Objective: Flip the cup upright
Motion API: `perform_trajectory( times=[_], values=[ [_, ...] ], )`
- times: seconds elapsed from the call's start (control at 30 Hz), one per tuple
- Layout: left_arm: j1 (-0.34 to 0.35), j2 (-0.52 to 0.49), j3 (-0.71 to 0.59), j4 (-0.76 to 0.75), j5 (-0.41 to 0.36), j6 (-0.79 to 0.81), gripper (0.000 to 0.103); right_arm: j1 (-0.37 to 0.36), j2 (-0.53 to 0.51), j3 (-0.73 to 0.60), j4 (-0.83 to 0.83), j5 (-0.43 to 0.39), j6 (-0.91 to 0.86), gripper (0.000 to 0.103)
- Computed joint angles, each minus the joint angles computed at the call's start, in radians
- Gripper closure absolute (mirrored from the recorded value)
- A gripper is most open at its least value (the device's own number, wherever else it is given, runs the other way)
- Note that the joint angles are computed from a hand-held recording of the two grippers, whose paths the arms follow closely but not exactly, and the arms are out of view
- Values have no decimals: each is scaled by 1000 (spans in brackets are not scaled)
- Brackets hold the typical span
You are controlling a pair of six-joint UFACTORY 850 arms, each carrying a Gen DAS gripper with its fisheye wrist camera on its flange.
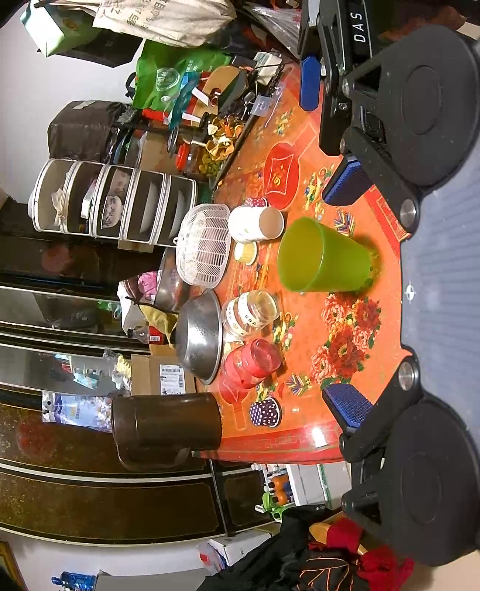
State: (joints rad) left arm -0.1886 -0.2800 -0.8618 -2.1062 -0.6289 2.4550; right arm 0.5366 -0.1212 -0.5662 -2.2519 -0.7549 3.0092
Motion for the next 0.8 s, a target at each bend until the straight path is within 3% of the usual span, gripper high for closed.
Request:
perform_trajectory(
  times=[0.8],
  values=[
    [9,-7,-6,26,1,-20,0,-5,-4,4,-32,-4,23,1]
  ],
)
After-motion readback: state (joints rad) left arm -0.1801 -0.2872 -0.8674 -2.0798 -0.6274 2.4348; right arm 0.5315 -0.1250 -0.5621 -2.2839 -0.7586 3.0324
